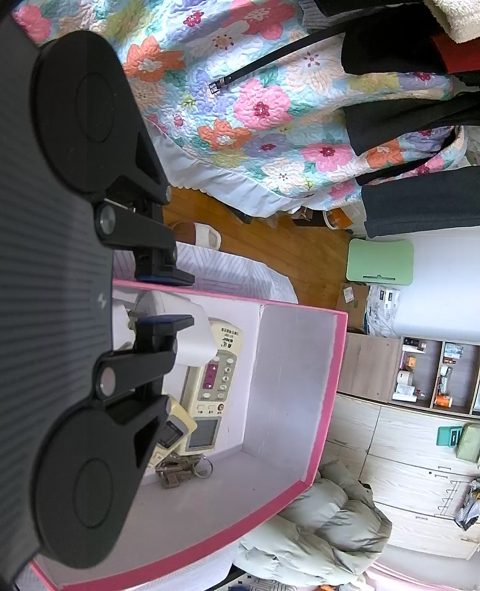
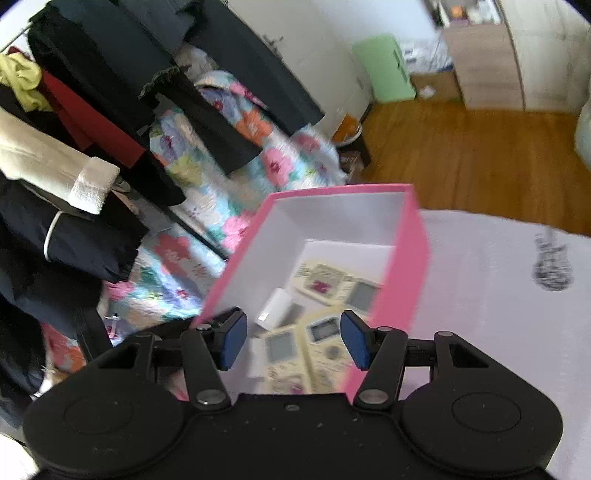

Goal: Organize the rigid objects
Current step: 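Move the right tool back to the white power bank and grasp it, then lift the white power bank and carry it over the pink box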

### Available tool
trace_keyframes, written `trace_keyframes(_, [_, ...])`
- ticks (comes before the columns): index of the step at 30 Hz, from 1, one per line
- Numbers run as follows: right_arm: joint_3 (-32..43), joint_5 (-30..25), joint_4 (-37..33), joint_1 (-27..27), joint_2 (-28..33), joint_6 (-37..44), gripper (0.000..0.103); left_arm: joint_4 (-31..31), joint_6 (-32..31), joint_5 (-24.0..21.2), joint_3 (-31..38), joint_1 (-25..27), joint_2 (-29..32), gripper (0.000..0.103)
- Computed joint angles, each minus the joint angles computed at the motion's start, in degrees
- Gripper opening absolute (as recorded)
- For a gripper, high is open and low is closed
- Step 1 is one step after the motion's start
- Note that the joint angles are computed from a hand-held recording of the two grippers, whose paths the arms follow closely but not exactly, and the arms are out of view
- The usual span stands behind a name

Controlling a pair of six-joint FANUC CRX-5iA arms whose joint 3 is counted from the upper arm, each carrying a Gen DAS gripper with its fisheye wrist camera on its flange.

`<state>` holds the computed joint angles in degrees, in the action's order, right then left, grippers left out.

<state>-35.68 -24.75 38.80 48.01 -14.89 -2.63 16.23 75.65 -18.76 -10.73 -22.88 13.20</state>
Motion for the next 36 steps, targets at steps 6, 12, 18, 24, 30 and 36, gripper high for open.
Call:
trace_keyframes(6, [-10.1,-8.2,18.5,2.4,-3.9,-19.6,0.062,-0.8,0.8,-0.7,0.6,0.1,0.2,0.014])
trace_keyframes(12, [-12.8,-11.3,19.9,3.3,-0.9,-18.2,0.060,-1.3,1.4,-1.2,1.1,0.2,0.4,0.014])
trace_keyframes(18, [-11.7,-13.1,16.6,3.8,4.0,2.5,0.060,-1.8,1.6,-1.5,1.3,0.2,0.5,0.014])
trace_keyframes(24, [-8.8,-12.7,4.7,1.6,5.6,26.1,0.059,-1.4,1.3,-1.1,1.0,0.2,0.5,0.014])
trace_keyframes(30, [-5.5,-8.7,-7.0,-2.4,5.8,38.0,0.049,-1.9,1.8,-1.3,1.2,0.2,0.6,0.014])
trace_keyframes(36, [-6.0,-9.0,-0.4,-1.1,6.6,22.5,0.035,-2.7,2.3,-1.6,1.5,0.2,0.6,0.014])
